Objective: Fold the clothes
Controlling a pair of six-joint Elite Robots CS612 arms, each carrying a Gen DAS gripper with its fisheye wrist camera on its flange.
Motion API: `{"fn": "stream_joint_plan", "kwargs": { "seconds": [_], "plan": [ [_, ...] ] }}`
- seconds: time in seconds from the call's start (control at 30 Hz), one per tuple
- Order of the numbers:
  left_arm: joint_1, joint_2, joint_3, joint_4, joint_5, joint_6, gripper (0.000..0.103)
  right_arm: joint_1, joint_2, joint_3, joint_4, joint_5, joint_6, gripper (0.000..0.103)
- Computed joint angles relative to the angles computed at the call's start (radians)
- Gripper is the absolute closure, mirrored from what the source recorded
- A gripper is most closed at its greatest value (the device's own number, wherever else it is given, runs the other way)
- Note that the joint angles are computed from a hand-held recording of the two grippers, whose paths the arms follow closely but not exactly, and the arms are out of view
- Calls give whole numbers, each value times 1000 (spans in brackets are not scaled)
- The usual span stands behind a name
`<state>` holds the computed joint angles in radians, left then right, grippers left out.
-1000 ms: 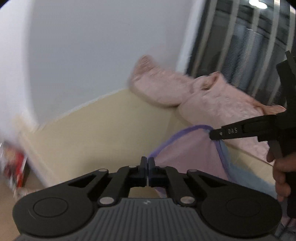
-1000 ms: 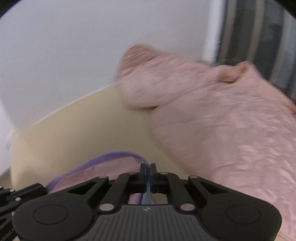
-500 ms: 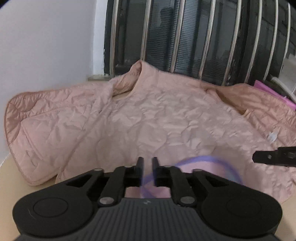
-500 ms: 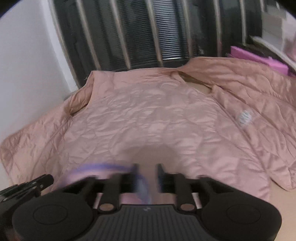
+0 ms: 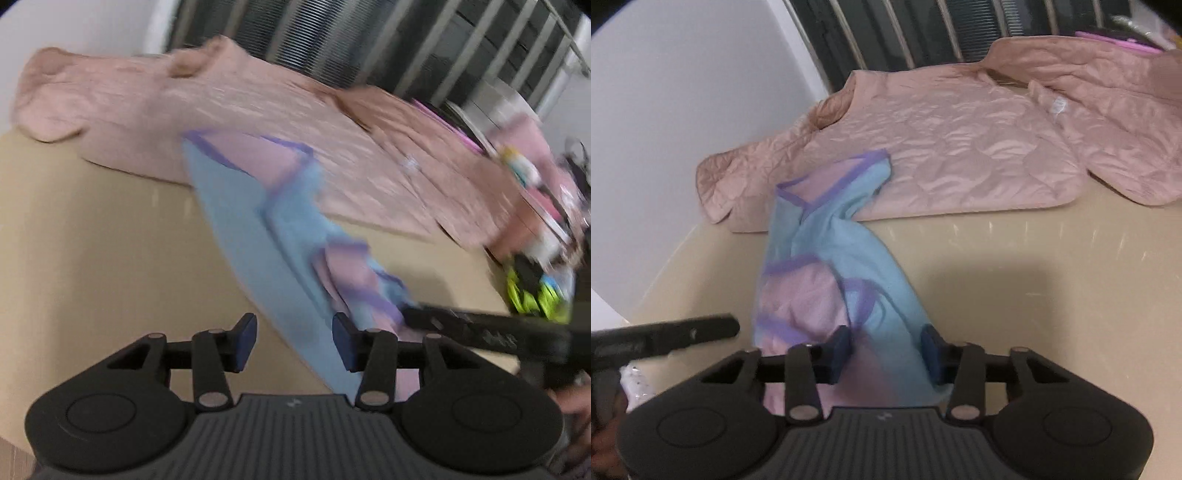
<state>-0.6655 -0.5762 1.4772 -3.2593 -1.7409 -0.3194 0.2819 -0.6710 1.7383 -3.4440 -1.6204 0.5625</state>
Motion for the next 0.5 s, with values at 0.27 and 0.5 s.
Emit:
{"fn": "stream_joint_plan", "kwargs": {
  "seconds": [0.27, 0.5],
  "plan": [
    [-22, -45, 98, -25, 75, 12, 60, 83, -5, 15, 3, -71, 143, 79],
    [-4, -75, 154, -46, 149, -35, 68, 111, -10, 50, -102, -55, 116, 65]
  ]
}}
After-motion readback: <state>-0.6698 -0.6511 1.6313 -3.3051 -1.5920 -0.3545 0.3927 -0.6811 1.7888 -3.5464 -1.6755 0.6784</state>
